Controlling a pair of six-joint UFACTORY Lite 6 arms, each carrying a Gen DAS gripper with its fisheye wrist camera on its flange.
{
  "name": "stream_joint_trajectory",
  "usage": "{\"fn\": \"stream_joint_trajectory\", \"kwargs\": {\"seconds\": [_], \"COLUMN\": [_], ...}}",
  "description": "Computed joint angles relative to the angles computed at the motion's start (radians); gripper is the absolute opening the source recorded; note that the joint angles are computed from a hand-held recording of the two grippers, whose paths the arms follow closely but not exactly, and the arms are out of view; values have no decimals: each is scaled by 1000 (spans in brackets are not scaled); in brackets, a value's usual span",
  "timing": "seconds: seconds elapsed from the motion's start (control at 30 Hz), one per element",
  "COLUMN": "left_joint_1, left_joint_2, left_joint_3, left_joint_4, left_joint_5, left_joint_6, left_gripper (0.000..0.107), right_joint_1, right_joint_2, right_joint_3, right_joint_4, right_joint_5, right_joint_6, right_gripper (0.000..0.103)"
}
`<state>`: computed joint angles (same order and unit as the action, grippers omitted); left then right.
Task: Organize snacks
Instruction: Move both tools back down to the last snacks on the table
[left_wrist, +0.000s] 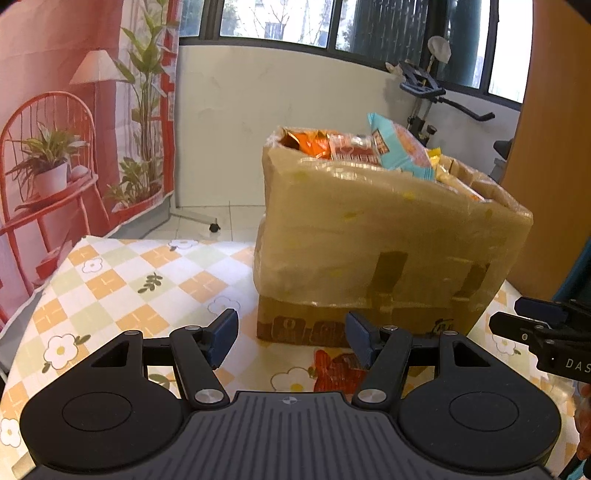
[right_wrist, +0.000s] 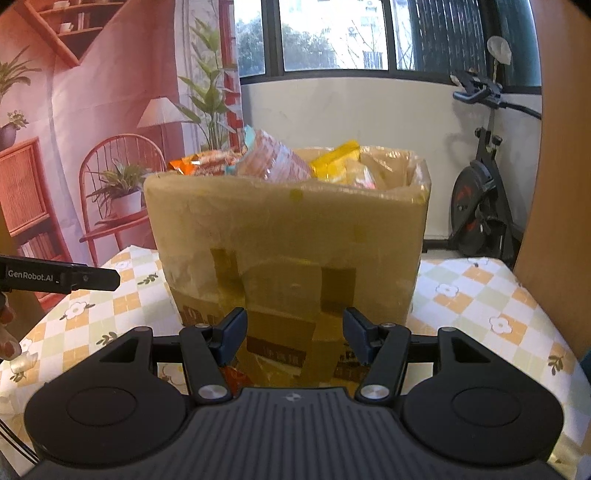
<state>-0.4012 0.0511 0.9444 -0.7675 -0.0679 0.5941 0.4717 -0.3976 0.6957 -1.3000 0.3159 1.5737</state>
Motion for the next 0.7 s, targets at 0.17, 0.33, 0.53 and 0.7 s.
{"fn": "stream_joint_trajectory", "kwargs": {"seconds": [0.17,0.33,0.53,0.7], "left_joint_1": [-12,-19,-11,-2], "left_joint_2": [37,74,110,140], "left_joint_3": [3,4,11,20], "left_joint_4": [165,304,513,660], "left_joint_5": [-8,-19,-22,-30], "left_joint_6": [-167,-308,-517,-661], "left_gripper": [67,67,67,67], "right_joint_1": [-10,-8,-16,-26], "right_joint_2": [10,33,65,103], "right_joint_3": [-32,-56,-73,-81], "right_joint_4": [-12,-43,-88,-152], "right_joint_5": [-23,-37,-61,-85], "right_joint_6": [25,71,122,197], "right_gripper": [61,61,61,61]}}
